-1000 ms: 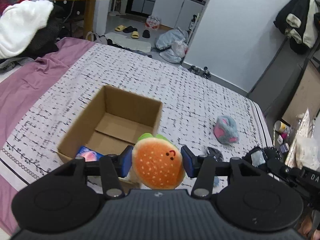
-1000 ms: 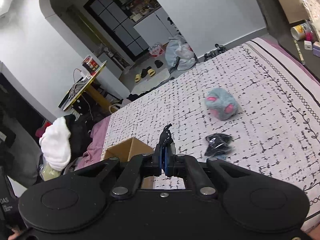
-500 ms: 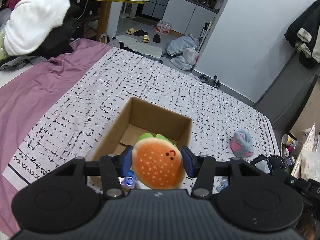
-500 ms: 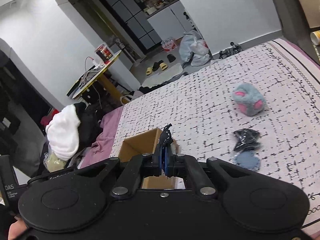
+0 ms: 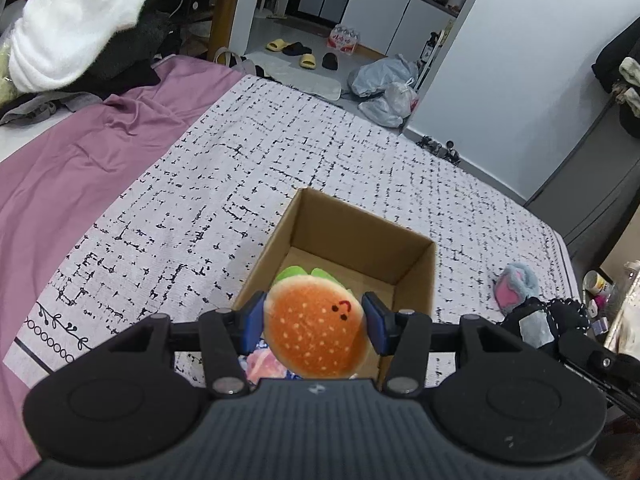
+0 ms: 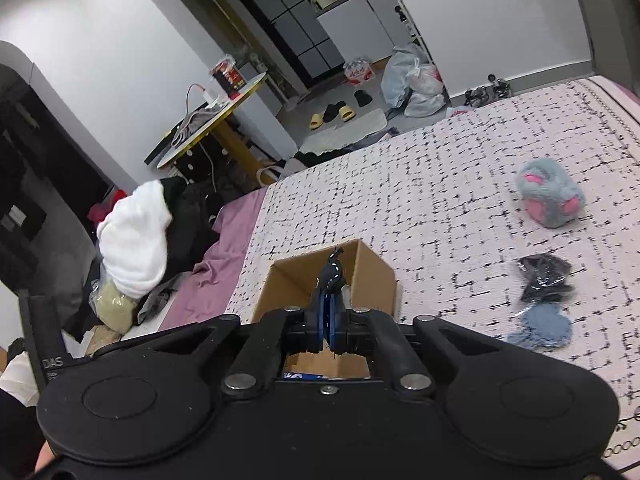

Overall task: Organize soft objects
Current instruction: 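Carry the burger plush in the left tool while the right tool carries the gloves into the box, then open the left tool releasing the burger while the right tool releases the gloves in the box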

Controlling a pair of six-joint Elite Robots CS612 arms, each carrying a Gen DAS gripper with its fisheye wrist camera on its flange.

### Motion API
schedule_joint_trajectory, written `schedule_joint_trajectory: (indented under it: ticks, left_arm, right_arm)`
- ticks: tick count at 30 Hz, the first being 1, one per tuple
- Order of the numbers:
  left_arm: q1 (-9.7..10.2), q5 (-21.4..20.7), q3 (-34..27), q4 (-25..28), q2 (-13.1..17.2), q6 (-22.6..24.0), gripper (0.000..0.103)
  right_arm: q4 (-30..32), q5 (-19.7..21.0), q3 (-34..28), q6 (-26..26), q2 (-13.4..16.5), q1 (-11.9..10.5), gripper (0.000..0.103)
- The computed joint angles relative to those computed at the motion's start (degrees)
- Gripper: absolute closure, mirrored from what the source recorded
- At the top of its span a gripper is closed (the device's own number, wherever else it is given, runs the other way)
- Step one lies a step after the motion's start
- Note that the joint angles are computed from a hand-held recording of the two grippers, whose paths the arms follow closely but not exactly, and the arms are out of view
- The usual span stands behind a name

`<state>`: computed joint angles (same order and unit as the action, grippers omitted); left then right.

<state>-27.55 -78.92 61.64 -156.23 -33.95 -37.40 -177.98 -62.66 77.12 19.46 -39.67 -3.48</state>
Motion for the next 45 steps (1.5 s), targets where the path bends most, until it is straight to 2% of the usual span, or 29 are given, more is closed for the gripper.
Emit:
schedule_joint_trajectory:
  ticks: [14, 27, 31, 34, 37, 45]
  left_arm:
    - [1.35, -4.1, -8.1, 7.5, 5.2, 0.8, 0.052]
    - [1.70, -7.0, -13.0, 12.4, 8.7, 0.6, 0.052]
    - [1.52, -6.1, -13.9, 13.0, 9.2, 1.5, 0.052]
    - [1.76, -7.4, -14.5, 13.4, 9.4, 1.3, 0.048]
    - [2.02, -8.3, -14.1, 13.7, 9.0, 0.8, 0.038]
    - [2.43, -8.0, -8.8, 8.2, 5.7, -0.5, 0.037]
  right_arm:
    - [7.3, 1.3, -5.5, -1.6, 2.9, 1.8, 0.100]
    - [12.9, 0.4, -9.0, -3.1, 5.0, 2.4, 0.100]
    - [13.8, -0.2, -9.2, -3.5, 5.0, 2.6, 0.100]
    - [14.3, -0.4, -9.4, -3.6, 5.1, 2.7, 0.100]
    - [14.7, -0.5, -9.8, -3.6, 5.3, 2.9, 0.100]
    - [16.1, -1.3, -11.0, -3.8, 6.1, 3.6, 0.100]
